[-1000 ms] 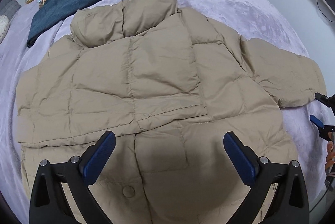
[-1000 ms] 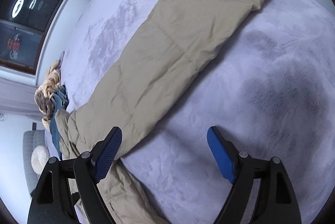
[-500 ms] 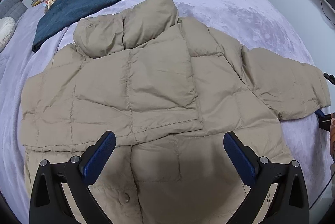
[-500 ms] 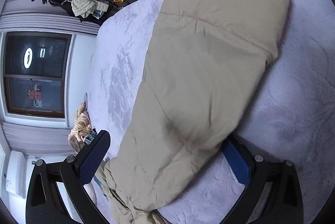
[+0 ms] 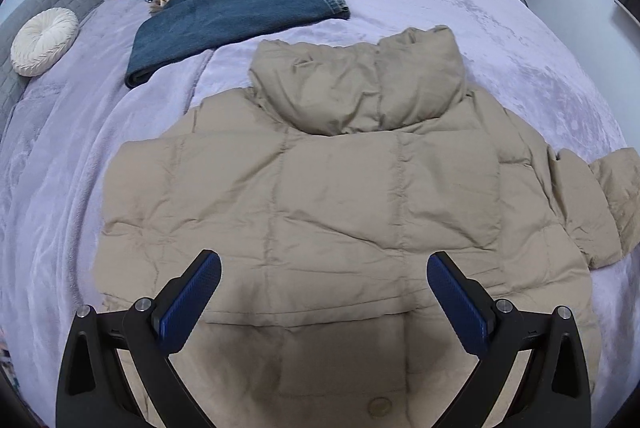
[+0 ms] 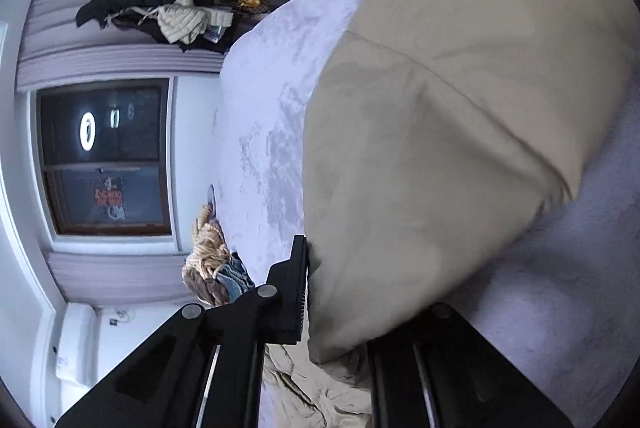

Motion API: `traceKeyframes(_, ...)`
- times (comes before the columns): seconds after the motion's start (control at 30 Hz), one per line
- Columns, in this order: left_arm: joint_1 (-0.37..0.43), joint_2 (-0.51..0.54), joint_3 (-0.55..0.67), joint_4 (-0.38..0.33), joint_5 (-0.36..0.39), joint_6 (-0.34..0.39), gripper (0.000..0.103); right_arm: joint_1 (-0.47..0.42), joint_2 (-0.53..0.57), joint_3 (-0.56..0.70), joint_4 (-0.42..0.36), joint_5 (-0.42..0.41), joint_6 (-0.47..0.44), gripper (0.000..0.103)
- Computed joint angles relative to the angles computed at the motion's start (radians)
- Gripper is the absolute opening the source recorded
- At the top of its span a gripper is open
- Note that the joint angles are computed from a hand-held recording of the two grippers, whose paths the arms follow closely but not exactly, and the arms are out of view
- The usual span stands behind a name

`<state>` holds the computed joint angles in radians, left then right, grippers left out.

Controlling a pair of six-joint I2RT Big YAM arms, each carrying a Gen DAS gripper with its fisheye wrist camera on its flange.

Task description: Fold large clothes

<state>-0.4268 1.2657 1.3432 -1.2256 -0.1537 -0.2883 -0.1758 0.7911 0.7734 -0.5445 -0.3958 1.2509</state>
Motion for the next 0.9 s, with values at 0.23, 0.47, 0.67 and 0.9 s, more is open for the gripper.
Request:
traceKeyframes(0.23,0.139,-0.035,-0.048,0.025,0.036,0.049,0.103,0.354,0.214,0.297,-0.077,0.162,-0.252,0.01)
traceKeyframes(0.47,0.277,-0.068,-0.085,0.054,0.09,0.111,0.103,0.717,0.553,0.684,-0.247,0.338,-0.575,0.01)
traceKeyframes(0.67,0.36,-0.084,-0.124,0.079,0.157,0.158,0.103,0.888,0.755,0.788,-0.367,0.427,-0.611,0.01)
traceKeyframes(0.9,0.352,-0.061,-0.138,0.1,0.21,0.165,0.103,0.921,0.834,0.747,-0.412,0.427,-0.535,0.01)
